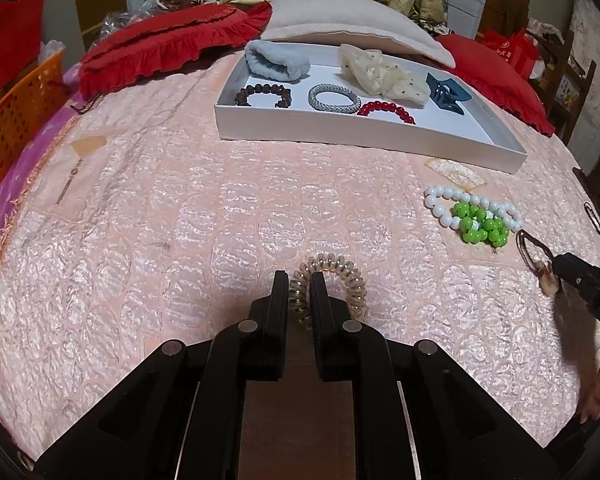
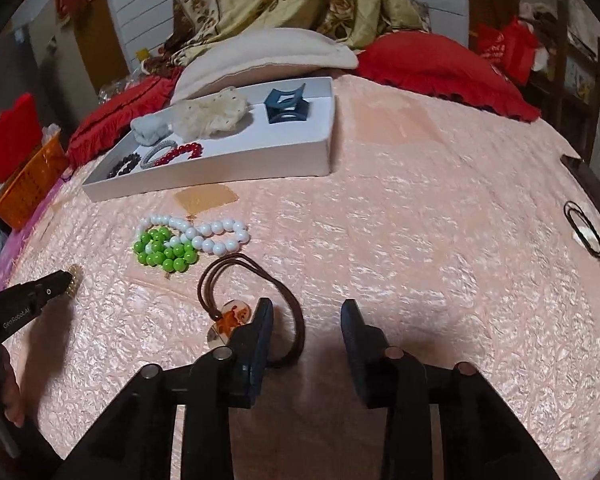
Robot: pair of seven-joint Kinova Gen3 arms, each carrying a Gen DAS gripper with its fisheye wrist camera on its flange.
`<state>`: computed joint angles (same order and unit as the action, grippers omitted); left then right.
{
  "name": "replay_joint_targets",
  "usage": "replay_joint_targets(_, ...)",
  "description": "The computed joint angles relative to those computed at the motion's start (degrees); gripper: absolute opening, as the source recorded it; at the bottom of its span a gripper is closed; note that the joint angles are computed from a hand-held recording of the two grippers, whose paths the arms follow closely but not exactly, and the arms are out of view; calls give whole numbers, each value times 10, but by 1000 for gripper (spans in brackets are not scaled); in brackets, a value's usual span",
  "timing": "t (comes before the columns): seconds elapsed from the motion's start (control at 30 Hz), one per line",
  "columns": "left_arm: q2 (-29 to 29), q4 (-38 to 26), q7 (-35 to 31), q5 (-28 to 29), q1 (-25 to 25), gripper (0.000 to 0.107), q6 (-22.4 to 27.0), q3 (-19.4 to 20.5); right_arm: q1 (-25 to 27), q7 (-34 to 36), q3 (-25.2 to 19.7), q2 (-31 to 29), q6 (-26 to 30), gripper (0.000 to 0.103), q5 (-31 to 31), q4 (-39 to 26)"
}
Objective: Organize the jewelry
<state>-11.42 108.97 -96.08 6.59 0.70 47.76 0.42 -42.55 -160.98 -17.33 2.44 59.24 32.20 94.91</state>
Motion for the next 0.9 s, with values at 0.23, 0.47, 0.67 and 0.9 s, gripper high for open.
replay_joint_targets(0.23, -20, -4, -1, 33, -5, 8, 38, -20, -7, 24, 1, 7, -7, 2, -9, -14)
replay_joint_targets(0.47, -56, -16, 13, 19, -17, 9, 80, -19, -21, -18, -21, -25, 16, 2, 36, -15)
replay_joint_targets(0.67, -99, -32, 8, 28, -14, 8, 110, -35, -25, -44, -50, -46, 44, 2, 65, -23)
replay_joint_targets(0.9, -136, -55, 4, 39, -3, 9, 136, -43, -22, -66, -78, -68, 53, 2, 82, -21)
